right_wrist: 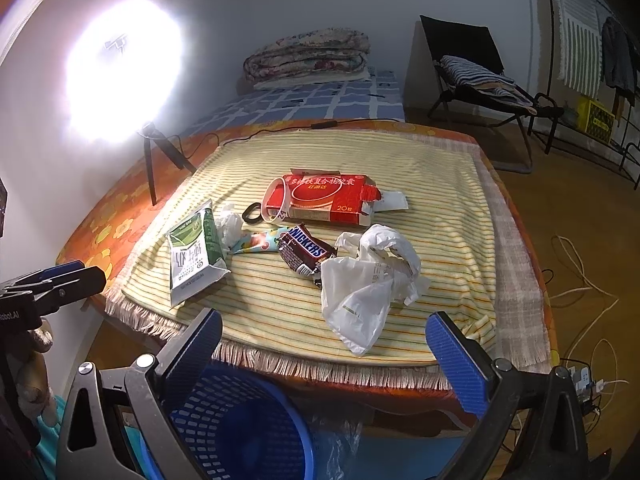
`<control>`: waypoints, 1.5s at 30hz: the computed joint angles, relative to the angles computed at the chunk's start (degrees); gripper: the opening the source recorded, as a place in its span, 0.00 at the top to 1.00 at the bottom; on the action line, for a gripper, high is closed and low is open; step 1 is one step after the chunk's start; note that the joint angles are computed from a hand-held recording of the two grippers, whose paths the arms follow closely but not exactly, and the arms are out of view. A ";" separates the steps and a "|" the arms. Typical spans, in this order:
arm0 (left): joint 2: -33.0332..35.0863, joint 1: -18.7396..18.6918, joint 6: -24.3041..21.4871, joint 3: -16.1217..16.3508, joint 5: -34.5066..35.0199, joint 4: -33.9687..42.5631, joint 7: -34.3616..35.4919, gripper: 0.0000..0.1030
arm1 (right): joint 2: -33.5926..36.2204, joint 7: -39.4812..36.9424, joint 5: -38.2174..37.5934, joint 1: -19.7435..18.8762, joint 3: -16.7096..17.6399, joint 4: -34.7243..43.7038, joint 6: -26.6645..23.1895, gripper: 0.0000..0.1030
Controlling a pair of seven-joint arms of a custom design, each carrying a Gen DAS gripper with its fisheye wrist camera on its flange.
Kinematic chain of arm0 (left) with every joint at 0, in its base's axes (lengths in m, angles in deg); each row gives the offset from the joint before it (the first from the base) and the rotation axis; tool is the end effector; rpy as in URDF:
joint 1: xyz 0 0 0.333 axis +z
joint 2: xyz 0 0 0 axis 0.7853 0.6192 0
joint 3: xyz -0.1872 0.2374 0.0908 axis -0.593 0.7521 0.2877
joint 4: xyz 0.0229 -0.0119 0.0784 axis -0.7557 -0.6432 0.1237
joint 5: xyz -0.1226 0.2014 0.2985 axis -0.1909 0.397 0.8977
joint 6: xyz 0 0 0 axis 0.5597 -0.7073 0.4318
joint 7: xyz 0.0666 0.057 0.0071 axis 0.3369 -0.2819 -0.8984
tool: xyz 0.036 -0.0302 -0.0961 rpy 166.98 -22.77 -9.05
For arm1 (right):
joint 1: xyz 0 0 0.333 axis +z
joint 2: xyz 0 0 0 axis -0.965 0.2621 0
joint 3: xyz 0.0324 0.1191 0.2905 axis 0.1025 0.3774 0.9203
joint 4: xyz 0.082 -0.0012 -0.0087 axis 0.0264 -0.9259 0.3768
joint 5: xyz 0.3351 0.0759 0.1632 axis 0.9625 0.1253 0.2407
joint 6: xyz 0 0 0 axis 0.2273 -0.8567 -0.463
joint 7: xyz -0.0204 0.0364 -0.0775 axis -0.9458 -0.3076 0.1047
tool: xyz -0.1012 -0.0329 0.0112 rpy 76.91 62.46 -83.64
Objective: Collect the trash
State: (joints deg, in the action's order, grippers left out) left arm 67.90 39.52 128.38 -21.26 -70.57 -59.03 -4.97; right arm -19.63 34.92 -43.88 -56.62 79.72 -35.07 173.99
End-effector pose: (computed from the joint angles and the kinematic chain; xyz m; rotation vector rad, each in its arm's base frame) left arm 0.5084 -0.2545 0.6284 -2.0372 1.7237 -0.8245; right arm 0.5689 0.2413 0.5996 -1.9495 1.4000 -0.4274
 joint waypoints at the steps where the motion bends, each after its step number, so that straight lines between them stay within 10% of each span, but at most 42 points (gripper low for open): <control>1: -0.01 -0.01 -0.02 0.01 -0.05 0.02 0.05 0.00 | 0.03 0.43 -0.51 0.15 0.07 0.10 -0.15 0.00; 45: 0.03 0.00 -0.09 0.05 -0.22 0.01 0.11 0.00 | 0.20 -0.55 -0.05 0.39 0.23 0.50 -1.18 0.00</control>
State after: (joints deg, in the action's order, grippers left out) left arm 67.93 39.52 128.29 -21.21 -70.79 -59.02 -4.86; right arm -19.43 34.37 -43.93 -56.23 79.96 -34.57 172.81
